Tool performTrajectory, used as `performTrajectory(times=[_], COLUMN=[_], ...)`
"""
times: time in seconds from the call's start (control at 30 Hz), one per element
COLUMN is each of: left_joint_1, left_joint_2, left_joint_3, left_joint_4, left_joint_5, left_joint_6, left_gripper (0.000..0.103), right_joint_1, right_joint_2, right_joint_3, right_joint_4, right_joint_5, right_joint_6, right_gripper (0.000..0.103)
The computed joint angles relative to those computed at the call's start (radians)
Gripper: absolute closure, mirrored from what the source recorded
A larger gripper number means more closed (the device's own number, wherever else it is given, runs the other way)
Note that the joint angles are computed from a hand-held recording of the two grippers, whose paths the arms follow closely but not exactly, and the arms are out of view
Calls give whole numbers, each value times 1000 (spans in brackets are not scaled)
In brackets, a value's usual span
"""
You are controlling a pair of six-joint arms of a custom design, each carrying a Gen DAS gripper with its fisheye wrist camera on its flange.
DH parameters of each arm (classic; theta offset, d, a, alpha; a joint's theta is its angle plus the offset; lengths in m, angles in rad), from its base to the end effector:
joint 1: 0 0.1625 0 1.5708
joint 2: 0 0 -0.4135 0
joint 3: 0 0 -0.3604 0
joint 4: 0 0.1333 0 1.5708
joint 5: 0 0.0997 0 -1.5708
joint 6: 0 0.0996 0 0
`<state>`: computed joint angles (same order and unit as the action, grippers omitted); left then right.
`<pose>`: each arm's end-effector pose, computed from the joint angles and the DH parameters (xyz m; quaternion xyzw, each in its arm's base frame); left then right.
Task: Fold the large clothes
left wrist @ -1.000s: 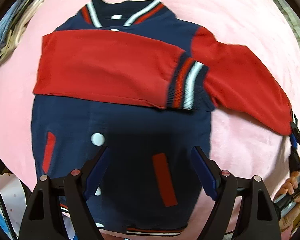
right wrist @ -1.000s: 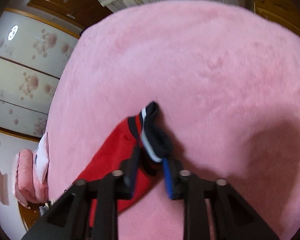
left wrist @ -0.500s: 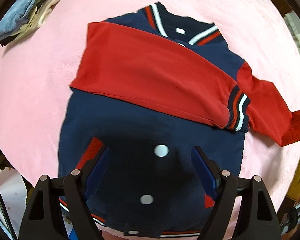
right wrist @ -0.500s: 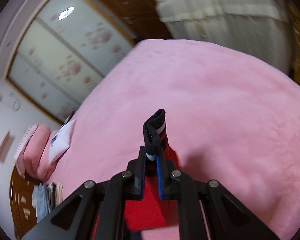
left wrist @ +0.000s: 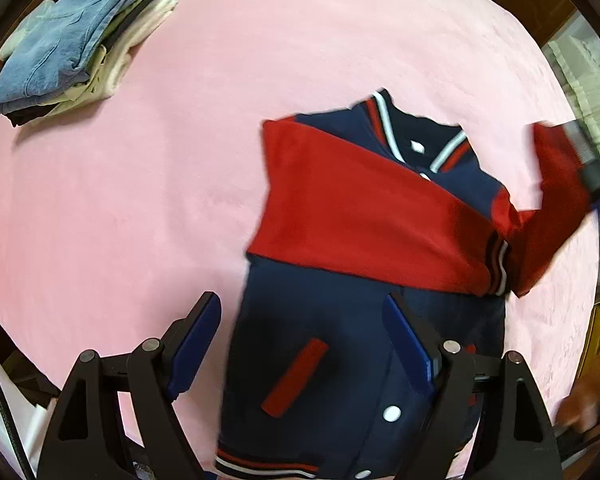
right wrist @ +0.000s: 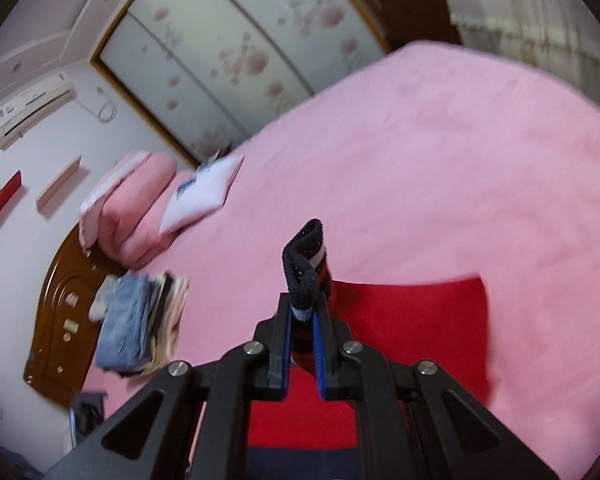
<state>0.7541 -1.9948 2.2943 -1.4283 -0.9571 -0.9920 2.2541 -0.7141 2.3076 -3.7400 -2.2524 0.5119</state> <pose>-0.0368 -0.2961 0.3168 -0.0155 0.9323 -0.1025 0.3464 0.3262 -0.2889 0.0624 -0.0172 -0.9085 0.4015 0.1144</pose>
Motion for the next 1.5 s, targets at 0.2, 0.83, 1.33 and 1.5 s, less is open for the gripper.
performTrajectory(times=[0.2, 0.83, 1.33, 1.5], left_joint_1=[111, 262, 183, 101], left_joint_2=[32, 207, 354, 321], left_joint_3=[0, 93, 199, 231], left_joint_4=[-106, -607, -725, -742], left_joint_5=[44, -155, -132, -78], left_joint_6=[153, 406, 212, 129], left_gripper=[21, 19, 64, 90], right_joint_1=[-16, 11, -58, -79], right_joint_2=[148, 13, -99, -110], right_joint_3=[-62, 119, 234, 229], right_joint_4=[183, 340, 359, 408], right_joint_5=[0, -9, 16, 10], right_joint_6=[104, 197, 168, 149], right_gripper=[91, 65, 65, 65])
